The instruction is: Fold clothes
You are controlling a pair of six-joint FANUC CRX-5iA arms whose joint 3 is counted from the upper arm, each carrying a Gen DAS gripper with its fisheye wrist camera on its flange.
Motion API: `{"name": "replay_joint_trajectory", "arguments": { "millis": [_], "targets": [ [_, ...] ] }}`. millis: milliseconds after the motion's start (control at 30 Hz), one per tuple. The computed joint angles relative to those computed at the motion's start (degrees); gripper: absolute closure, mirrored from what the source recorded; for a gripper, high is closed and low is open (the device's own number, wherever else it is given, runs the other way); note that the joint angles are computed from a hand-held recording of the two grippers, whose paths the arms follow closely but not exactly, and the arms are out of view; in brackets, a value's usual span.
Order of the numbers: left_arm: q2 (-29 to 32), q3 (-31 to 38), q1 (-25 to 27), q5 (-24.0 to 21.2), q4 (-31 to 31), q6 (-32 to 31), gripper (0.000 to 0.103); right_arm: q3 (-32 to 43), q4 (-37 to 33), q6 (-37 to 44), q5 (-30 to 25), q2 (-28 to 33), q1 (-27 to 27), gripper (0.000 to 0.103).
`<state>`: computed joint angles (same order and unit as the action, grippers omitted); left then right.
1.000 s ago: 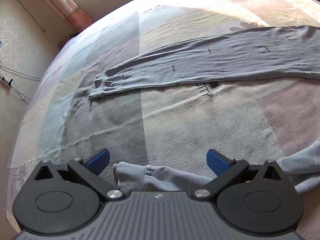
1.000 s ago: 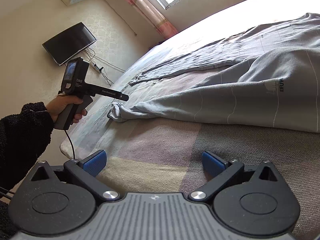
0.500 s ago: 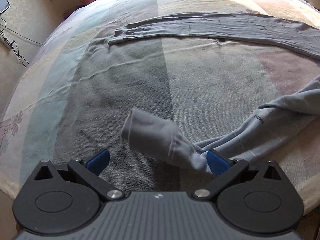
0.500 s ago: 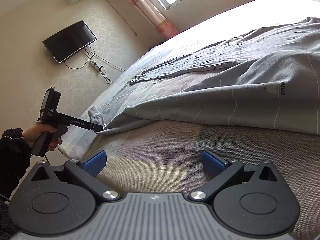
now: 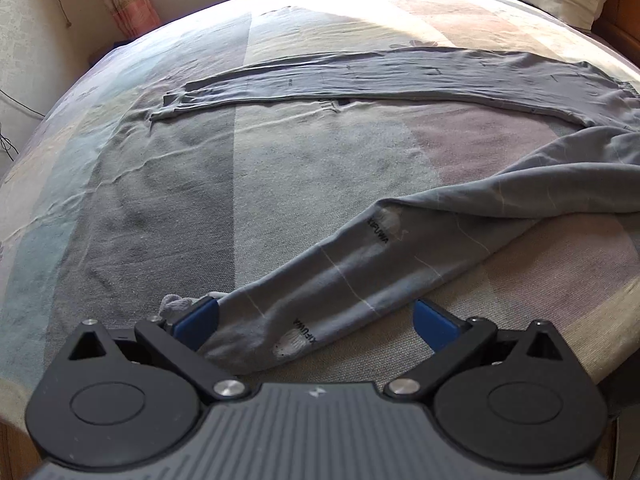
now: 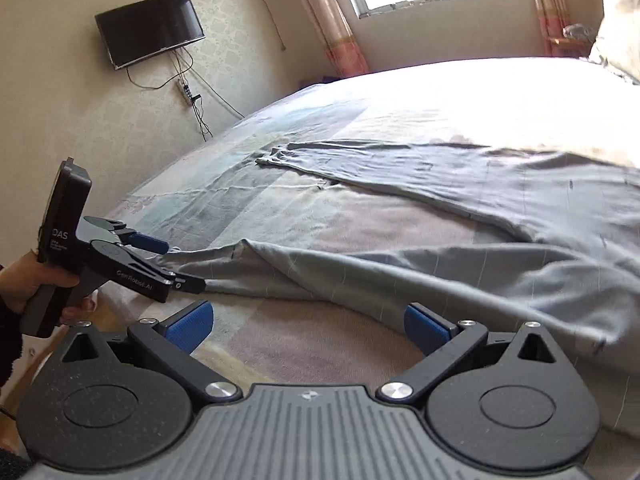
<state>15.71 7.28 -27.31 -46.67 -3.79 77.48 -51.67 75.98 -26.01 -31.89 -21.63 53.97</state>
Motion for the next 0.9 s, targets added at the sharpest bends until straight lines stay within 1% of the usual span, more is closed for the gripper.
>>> {"name": "replay_joint_trajectory", "arguments": {
  "millis": [67,100,133,200,233,267,333,400,533,567,600,633,667,733,800,900],
  "targets": [
    [-0.91,-1.64,0.50,0.85,0.50,0.47,0.001,4.61,-3.28,9.67,-3.36,4.52,0.56,0.001],
    [-1.34,-2.41,0.80,1.25,0.79,0.67,0.001,7.08,-4.72,14.53,-4.91,6.96,0.64,0.005],
    [-1.74,-3.11,1.16,1.61,1.12,0.83,0.001,9.14,-6.36,18.74,-4.66,8.94,0.16,0.009],
    [-2.57,-4.44,1.84,2.31,1.59,1.25,0.001,13.51,-10.04,27.44,-4.56,12.86,-0.59,0.027],
    [-3.03,-5.01,2.11,2.61,1.45,1.71,0.001,15.83,-12.01,31.93,-4.75,14.82,-0.89,0.029],
    [-3.45,-5.58,2.45,2.88,1.68,1.81,0.000,17.11,-12.61,34.38,-3.65,16.19,-1.53,0.030],
    [-4.14,-6.80,3.37,3.30,3.21,0.97,0.000,19.86,-14.79,39.79,-1.88,18.86,-2.38,0.032],
    [-4.57,-7.94,4.21,3.72,5.31,-0.14,0.000,22.95,-18.23,46.04,-0.79,21.54,-2.76,0.037],
    [-5.01,-10.29,5.11,4.83,10.63,-3.04,0.001,30.11,-28.56,59.36,-1.04,27.26,-3.31,0.045],
    [-5.13,-10.93,5.26,5.11,12.18,-3.87,0.001,31.34,-30.78,61.63,-1.61,28.07,-3.31,0.054],
    [-5.33,-11.78,5.48,5.45,14.16,-5.00,0.001,32.59,-32.96,63.85,-2.23,28.86,-3.33,0.075],
    [-5.63,-12.86,5.75,5.91,16.53,-6.44,0.000,33.61,-35.06,65.16,-3.19,29.22,-3.23,0.088],
    [-5.84,-13.79,5.99,6.17,18.71,-7.78,0.000,34.63,-37.08,66.36,-4.17,29.56,-3.17,0.097],
    [-6.05,-15.19,6.43,6.18,22.43,-10.09,0.000,33.07,-38.48,66.10,-2.28,27.28,-3.04,0.097],
    [-6.23,-16.03,6.67,6.21,24.49,-10.96,0.000,31.70,-38.95,65.40,-2.16,24.98,-2.12,0.097],
    [-6.67,-17.72,7.44,5.89,29.13,-13.10,0.000,30.01,-42.85,67.26,-2.06,21.34,-0.29,0.097]
  ]
}}
